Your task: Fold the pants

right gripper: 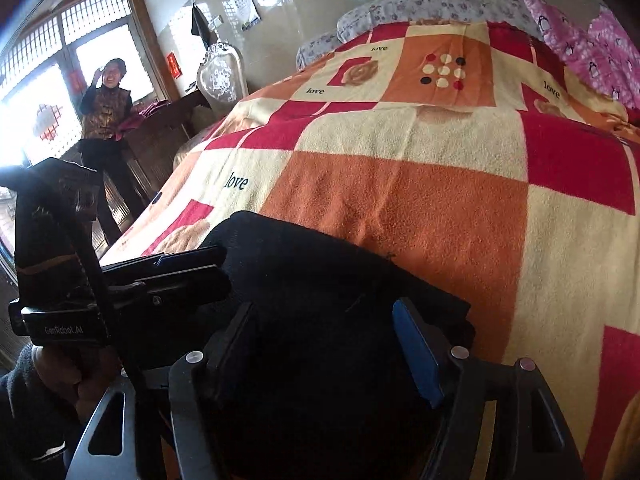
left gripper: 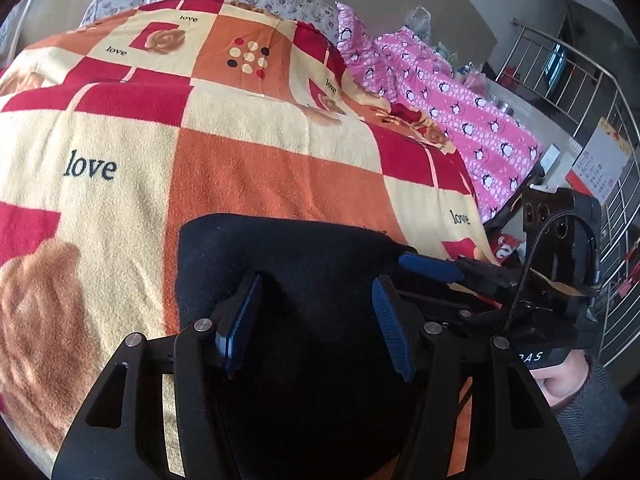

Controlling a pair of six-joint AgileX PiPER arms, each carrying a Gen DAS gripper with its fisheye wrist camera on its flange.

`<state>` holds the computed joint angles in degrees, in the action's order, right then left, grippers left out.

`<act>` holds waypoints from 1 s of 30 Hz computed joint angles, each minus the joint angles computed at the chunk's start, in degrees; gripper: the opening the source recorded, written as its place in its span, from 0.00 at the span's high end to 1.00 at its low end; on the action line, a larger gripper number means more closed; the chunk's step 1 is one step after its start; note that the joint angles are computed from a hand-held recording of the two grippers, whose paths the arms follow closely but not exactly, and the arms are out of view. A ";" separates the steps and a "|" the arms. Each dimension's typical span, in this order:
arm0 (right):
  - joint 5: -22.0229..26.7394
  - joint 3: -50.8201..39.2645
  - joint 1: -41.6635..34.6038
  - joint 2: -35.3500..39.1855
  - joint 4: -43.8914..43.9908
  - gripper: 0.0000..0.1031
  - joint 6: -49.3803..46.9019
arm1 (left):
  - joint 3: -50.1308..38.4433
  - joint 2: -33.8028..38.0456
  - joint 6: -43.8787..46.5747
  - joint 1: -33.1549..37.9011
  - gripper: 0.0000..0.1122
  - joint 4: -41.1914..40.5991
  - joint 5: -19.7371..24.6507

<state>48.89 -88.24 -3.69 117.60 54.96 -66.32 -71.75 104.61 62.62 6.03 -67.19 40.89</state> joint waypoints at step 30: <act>-18.57 21.72 6.04 -17.35 -1.91 0.19 -3.01 | 15.38 -12.70 -5.30 -7.09 0.49 6.67 -20.44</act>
